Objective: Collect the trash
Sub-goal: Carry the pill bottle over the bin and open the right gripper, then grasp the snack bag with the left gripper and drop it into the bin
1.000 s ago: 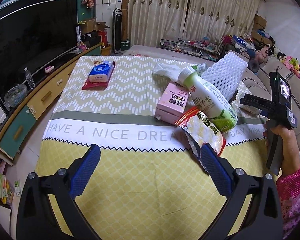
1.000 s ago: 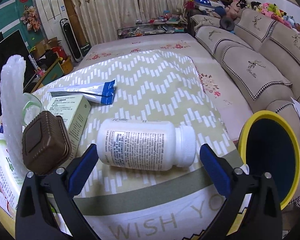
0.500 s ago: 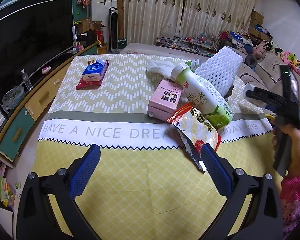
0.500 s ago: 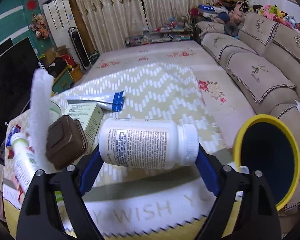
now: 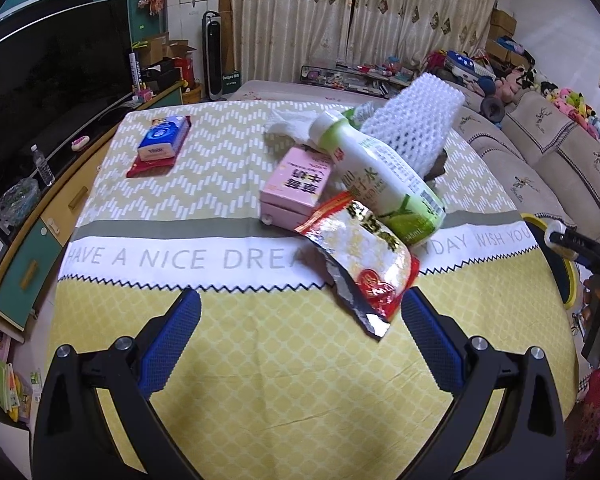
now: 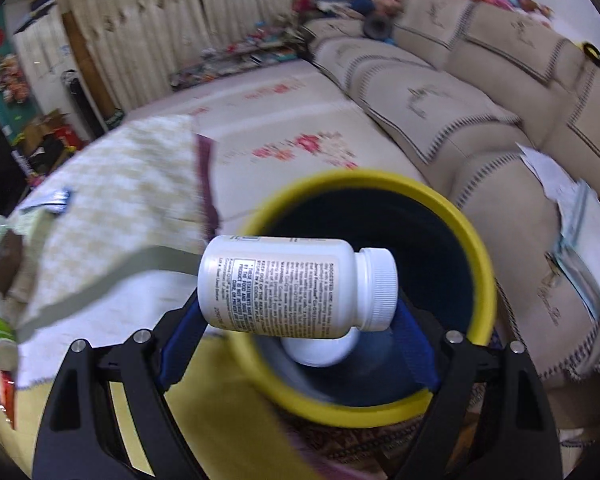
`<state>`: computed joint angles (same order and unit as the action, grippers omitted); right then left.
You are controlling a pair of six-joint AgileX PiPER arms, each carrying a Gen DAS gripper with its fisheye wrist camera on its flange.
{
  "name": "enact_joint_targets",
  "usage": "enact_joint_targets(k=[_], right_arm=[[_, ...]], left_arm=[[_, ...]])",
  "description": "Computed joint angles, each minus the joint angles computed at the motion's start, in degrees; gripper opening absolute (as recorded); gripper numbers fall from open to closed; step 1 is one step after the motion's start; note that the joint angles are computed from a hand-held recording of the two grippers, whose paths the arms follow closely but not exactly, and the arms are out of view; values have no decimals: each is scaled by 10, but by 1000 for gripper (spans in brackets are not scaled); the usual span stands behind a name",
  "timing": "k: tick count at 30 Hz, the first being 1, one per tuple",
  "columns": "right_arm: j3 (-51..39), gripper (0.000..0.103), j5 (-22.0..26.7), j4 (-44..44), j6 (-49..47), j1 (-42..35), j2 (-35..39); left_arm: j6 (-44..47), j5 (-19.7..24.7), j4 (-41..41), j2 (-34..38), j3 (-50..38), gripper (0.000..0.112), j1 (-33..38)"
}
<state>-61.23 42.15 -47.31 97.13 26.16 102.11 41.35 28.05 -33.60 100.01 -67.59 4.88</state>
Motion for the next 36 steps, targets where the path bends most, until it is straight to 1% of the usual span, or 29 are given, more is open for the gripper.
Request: enact_joint_targets(k=[3, 7, 9, 13, 21, 25, 30, 33, 34, 36], right_arm=[[33, 82, -23, 1, 2, -22, -5], [48, 82, -46, 0, -3, -44, 5], [51, 82, -60, 1, -5, -53, 13], [54, 87, -67, -7, 0, -56, 15], [52, 88, -52, -21, 10, -43, 4], [50, 89, -54, -20, 9, -40, 5], [49, 89, -60, -20, 9, -41, 10], [48, 89, -65, -21, 10, -40, 15], [48, 89, -65, -22, 10, -40, 16], [47, 89, -67, -23, 11, -39, 19]], left_arm=[[-11, -5, 11, 0, 3, 99, -16], [-24, 5, 20, 7, -4, 99, -32], [-35, 2, 31, 10, -4, 99, -39], [-56, 3, 51, 18, -13, 99, -49], [-65, 6, 60, 33, -34, 99, -50], [-57, 22, 60, 58, -61, 99, -52], [-111, 51, 112, 109, -123, 99, -61], [-123, 90, 105, 145, -169, 98, -59], [-129, 96, 105, 153, -179, 97, -60], [-156, 98, 122, 167, -196, 90, -68]])
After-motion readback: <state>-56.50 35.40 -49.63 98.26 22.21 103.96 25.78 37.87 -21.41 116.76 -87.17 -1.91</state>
